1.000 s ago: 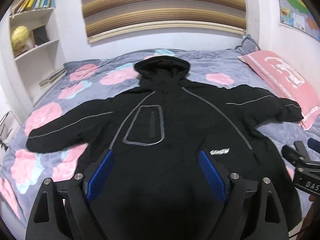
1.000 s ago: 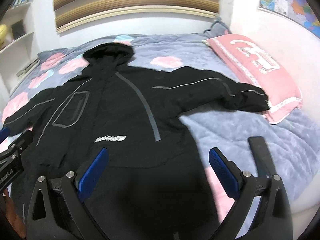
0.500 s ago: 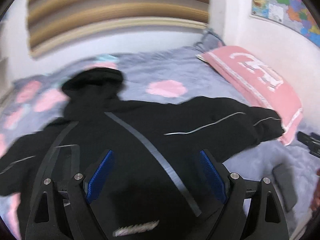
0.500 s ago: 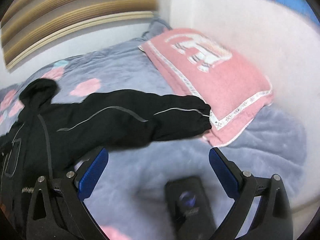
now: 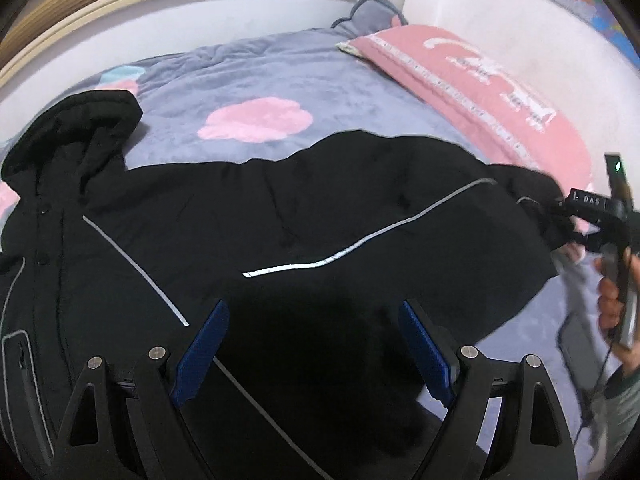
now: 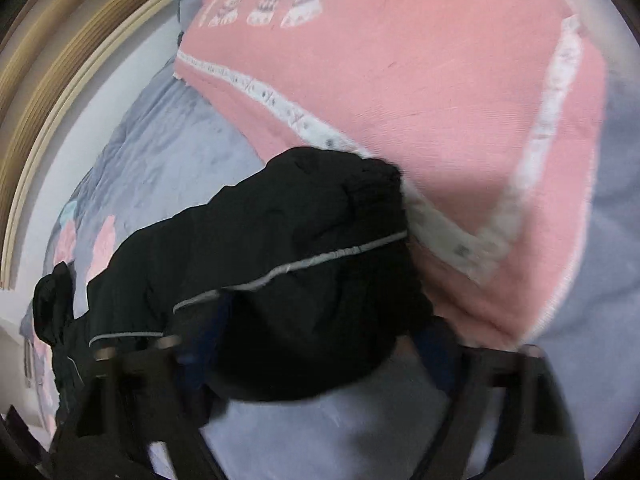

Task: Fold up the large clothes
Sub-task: 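Grasp the jacket sleeve cuff by the pink pillow with the right gripper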

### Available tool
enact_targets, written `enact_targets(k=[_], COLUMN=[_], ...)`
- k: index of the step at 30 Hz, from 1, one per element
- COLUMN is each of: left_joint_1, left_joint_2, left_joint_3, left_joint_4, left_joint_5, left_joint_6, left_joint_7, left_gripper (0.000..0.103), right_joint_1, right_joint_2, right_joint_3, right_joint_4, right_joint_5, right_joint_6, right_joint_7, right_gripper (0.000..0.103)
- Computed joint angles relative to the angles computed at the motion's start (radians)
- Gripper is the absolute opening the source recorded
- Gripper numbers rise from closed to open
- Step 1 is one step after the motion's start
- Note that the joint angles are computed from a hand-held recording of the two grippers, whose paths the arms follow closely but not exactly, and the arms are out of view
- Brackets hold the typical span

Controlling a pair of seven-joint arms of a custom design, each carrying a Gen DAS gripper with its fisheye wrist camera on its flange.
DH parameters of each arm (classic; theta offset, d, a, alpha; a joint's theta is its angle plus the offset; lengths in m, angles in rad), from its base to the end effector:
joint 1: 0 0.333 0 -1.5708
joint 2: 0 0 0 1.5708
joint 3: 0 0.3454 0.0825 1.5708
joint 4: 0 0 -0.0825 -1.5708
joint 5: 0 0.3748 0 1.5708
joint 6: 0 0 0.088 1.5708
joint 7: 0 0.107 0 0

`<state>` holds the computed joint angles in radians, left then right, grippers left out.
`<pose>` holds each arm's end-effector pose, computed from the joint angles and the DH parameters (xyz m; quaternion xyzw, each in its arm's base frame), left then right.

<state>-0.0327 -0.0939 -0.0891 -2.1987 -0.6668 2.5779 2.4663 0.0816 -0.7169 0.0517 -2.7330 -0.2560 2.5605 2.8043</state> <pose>0.5368 -0.0562 0.5064 -0.4699 0.8225 -0.2991 0.1152 0.3360 0.0507 0.5138 -0.3026 0.9087 -0.1403 0.2512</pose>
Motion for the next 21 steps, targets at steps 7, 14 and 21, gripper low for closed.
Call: enact_targets(k=[7, 14, 21], left_joint_1=[0.006, 0.021, 0.062], left_joint_2=[0.077, 0.139, 0.021], left_joint_3=[-0.015, -0.031, 0.022], left_joint_4=[0.025, 0.057, 0.038], left_joint_5=[0.08, 0.262, -0.001], left_joint_6=[0.102, 0.061, 0.01], left_joint_7=[-0.136, -0.261, 0.022], left_gripper=[0.086, 0.085, 0.085], right_joint_1=[-0.111, -0.038, 0.036], right_joint_2=[-0.099, 0.042, 0.039], right_joint_3=[0.207, 0.086, 0.128], right_joint_4=[0.108, 0.121, 0.181], right_joint_5=[-0.277, -0.255, -0.267], right_joint_6=[-0.249, -0.292, -0.284], right_joint_7=[0.051, 0.025, 0.035], right_gripper=[0.025, 0.021, 0.02])
